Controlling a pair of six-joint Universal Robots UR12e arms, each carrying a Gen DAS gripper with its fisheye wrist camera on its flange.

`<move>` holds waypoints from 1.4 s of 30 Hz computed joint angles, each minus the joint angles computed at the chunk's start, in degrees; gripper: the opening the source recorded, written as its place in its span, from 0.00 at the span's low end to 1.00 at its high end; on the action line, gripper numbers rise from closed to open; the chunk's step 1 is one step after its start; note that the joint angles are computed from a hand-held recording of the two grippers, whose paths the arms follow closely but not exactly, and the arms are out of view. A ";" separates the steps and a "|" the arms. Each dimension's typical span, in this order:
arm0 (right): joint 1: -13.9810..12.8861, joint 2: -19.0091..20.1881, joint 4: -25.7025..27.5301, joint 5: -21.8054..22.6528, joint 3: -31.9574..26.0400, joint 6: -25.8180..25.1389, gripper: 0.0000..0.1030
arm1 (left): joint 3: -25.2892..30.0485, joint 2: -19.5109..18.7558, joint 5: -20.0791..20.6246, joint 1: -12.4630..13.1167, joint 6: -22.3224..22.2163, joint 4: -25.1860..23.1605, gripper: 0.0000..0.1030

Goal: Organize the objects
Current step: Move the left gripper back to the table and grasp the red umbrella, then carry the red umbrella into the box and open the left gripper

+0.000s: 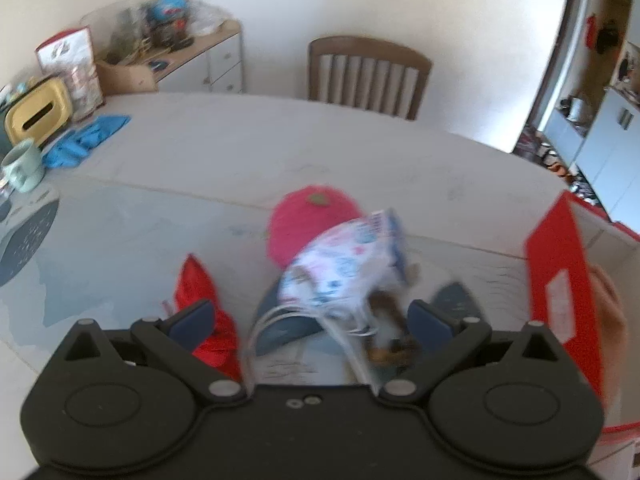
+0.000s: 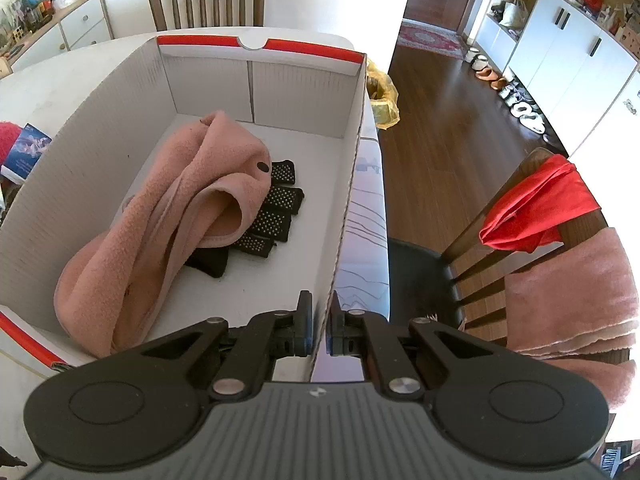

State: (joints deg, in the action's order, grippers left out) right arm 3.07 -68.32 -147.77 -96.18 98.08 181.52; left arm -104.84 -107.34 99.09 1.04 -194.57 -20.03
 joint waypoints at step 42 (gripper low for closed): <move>0.52 0.48 1.12 -1.19 -0.74 -0.09 0.06 | -2.56 -1.07 3.44 2.82 -1.09 -1.82 0.30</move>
State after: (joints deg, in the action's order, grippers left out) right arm 3.59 -67.84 -146.64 -97.37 97.35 181.43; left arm -107.39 -108.41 102.53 3.86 -195.66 -21.85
